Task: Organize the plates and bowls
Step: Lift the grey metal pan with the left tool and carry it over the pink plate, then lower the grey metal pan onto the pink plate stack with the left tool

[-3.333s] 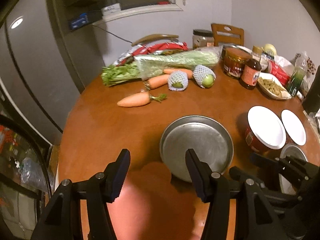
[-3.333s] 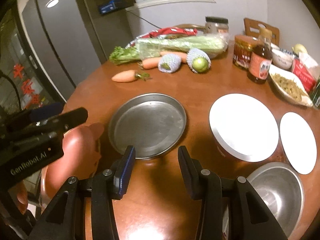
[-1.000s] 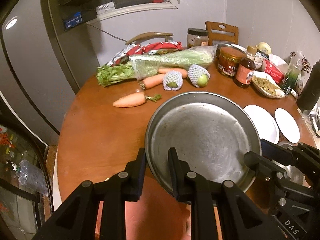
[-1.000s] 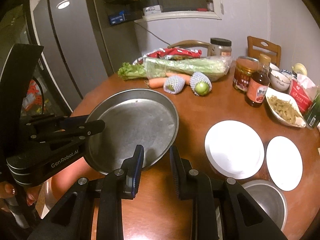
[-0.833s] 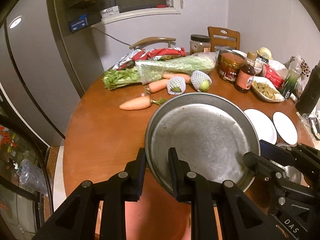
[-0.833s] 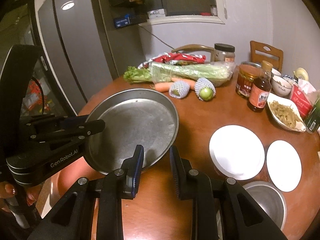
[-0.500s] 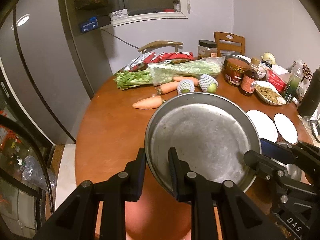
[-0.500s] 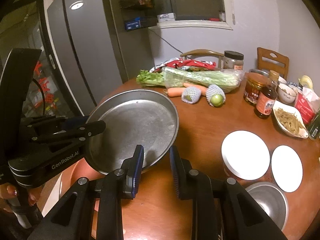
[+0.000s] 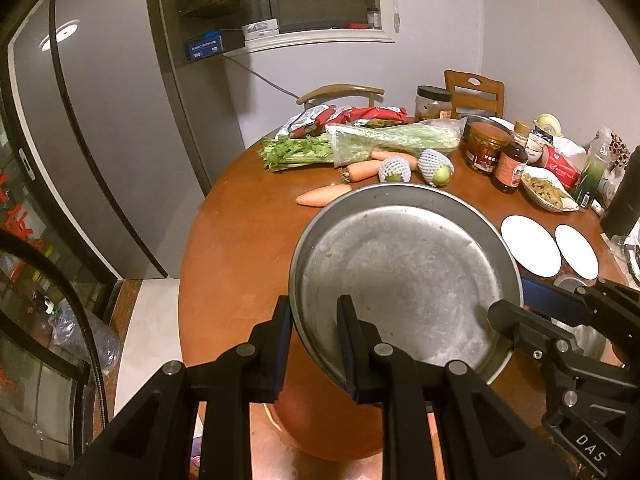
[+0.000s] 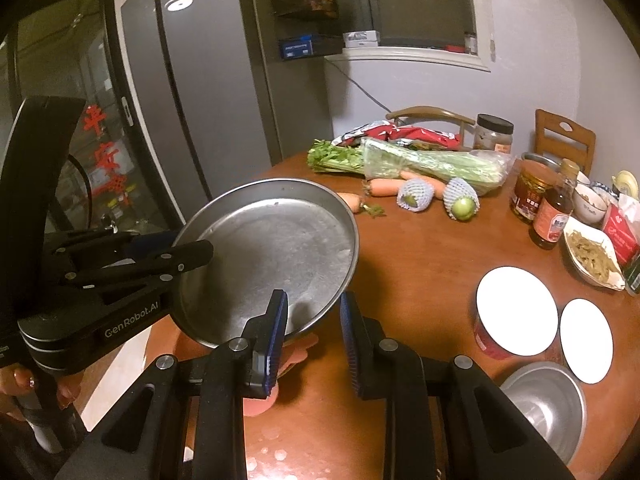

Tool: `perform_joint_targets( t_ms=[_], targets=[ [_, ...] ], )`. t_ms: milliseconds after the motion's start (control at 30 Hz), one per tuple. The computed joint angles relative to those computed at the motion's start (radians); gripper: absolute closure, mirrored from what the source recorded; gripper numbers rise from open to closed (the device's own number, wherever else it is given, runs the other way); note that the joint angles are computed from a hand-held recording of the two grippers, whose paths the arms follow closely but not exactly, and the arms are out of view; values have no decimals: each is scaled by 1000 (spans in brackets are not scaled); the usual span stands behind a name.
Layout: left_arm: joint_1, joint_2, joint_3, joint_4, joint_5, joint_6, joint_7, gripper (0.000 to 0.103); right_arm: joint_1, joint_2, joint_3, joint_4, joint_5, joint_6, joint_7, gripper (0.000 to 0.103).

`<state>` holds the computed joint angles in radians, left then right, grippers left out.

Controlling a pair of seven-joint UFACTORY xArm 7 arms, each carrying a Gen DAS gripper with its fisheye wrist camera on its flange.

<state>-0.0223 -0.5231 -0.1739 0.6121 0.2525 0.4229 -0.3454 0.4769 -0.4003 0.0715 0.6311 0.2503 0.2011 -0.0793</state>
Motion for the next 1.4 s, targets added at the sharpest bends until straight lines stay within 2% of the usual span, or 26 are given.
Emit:
perform_joint_targets(
  t_ms=[600,1400],
  targets=[
    [-6,-27,39,-99,-56,-11,24,81,13,25,29,-16,-19,18,7,74],
    [12,16,42,-142,-68,-36,10,81,17,104,47,-3,-8,36,-6,73]
  ],
)
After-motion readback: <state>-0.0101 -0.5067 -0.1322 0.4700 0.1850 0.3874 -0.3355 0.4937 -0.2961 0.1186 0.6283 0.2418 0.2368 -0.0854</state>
